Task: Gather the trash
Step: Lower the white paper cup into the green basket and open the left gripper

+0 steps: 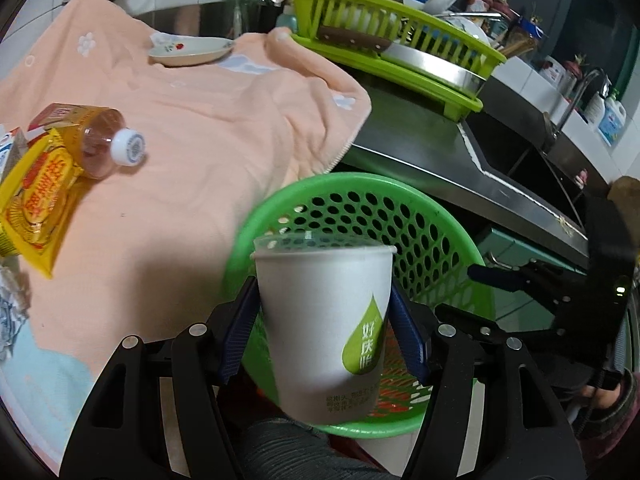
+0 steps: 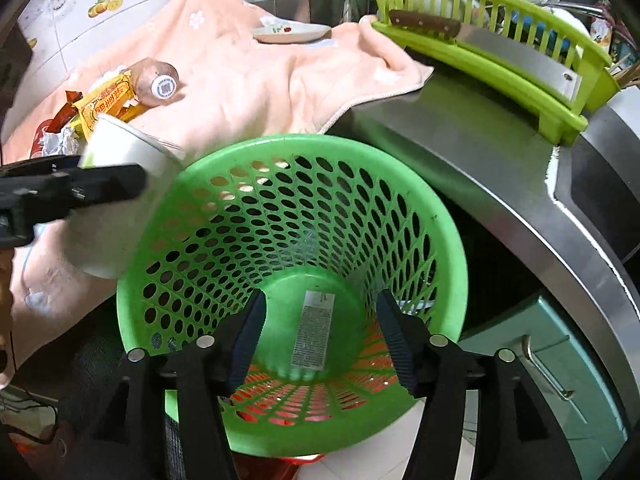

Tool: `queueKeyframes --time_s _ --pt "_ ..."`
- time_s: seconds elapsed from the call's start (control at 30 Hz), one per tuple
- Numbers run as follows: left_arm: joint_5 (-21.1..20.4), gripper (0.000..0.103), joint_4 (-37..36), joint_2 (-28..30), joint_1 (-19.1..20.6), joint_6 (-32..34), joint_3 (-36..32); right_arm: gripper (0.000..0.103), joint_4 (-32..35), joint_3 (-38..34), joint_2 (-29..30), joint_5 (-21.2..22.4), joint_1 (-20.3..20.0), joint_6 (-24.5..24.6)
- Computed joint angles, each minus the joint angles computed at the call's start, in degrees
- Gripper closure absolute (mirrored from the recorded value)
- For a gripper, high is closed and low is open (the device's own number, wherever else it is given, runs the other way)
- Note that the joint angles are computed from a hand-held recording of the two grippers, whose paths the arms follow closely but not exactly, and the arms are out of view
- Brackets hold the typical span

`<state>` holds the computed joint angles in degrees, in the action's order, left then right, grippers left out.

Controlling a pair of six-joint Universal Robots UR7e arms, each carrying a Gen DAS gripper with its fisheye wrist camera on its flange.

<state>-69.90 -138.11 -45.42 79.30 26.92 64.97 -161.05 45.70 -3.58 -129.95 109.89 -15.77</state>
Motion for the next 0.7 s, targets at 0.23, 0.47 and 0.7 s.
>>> queueKeyframes --time_s 0.23,0.47,0.7 --pt "-0.3 0.034 0.5 0.9 0.1 -0.5 -0.1 0.045 -1.8 1.7 -0.8 -0.1 0.1 -0.4" --pt "-0.2 0.028 -0.9 -0.4 0.2 0.4 1.0 0.043 -1.3 0.3 -0.2 0.3 0.4 -0.5" --pt "3.2 0.028 -4.7 -2.8 -0.1 2.4 2.9 0.041 0.7 -3.5 1.3 3.0 1.2 -0.8"
